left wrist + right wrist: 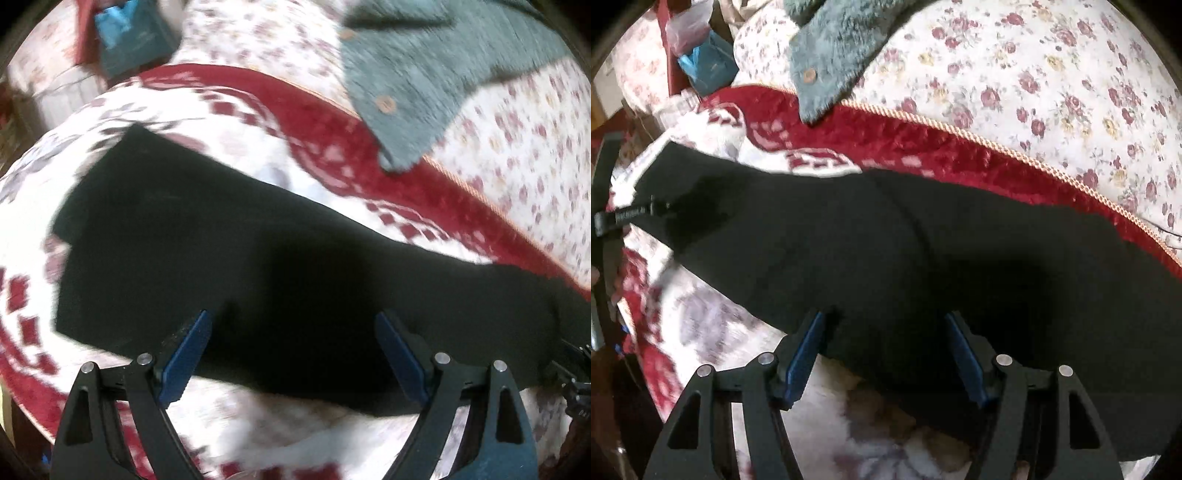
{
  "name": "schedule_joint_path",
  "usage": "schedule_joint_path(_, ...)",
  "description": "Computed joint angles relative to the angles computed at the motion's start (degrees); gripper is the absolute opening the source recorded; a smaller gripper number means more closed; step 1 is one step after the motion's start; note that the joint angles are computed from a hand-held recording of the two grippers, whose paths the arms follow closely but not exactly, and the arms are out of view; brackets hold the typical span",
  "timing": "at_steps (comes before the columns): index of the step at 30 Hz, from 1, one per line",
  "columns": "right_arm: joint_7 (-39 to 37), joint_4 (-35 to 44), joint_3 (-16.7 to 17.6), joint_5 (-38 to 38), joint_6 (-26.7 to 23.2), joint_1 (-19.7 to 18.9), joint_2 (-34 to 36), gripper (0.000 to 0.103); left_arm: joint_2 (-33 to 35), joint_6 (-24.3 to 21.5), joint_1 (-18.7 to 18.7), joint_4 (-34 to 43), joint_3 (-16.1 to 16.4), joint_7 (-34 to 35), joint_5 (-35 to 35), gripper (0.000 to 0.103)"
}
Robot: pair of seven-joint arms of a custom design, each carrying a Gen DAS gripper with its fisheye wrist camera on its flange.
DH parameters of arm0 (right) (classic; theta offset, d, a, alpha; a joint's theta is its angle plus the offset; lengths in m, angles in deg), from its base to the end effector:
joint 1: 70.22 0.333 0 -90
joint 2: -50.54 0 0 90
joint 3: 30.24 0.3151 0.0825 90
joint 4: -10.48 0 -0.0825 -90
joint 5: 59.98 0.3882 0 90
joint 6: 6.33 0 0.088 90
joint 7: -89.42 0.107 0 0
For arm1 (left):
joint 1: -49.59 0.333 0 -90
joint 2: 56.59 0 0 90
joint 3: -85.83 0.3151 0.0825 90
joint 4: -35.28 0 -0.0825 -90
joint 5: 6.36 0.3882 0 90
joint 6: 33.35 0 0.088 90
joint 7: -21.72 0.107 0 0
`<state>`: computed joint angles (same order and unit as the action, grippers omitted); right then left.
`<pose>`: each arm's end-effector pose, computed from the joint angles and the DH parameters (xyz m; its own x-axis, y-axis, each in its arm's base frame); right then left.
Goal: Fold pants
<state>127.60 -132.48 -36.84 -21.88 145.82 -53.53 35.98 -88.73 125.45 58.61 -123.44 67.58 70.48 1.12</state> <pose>0.4720 0.0660 0.4138 0.5472 -0.8275 -0.1254 -0.7353 -0.4037 -0.5444 0.3916 -0.0663 0.4234 0.4008 -0.9088 0.1161 -0.7446 -0.3969 -0.5366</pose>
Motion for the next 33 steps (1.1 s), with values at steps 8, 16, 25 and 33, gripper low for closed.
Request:
schedule_joint_path(8, -10.19, 5.67, -0.15, 16.94, -15.34, 5.34, 0.97, 0.086, -19.00, -6.72, 1.08, -8.71, 7.15, 6.49, -4.24, 0.090)
schedule_joint_path(16, -10.25, 9.67, 7.33, 20.54, -17.47, 5.85, 5.45, 0.086, -21.19, -8.38, 4.30, -10.69, 9.79, 17.16, -6.70, 0.091)
schedule_joint_path(25, -12.30, 12.19, 10.62, 24.22, -17.51, 6.30, 8.71, 0.085, -10.71, -4.57, 8.58, -6.31, 3.39, 19.49, -3.62, 0.057)
schedule_joint_path(33, -19.93, 20.34, 14.76, 26.01, -6.58, 8.19, 17.21, 0.084, -9.66, -4.07, 5.56, -6.06, 7.85, 22.76, -3.19, 0.026)
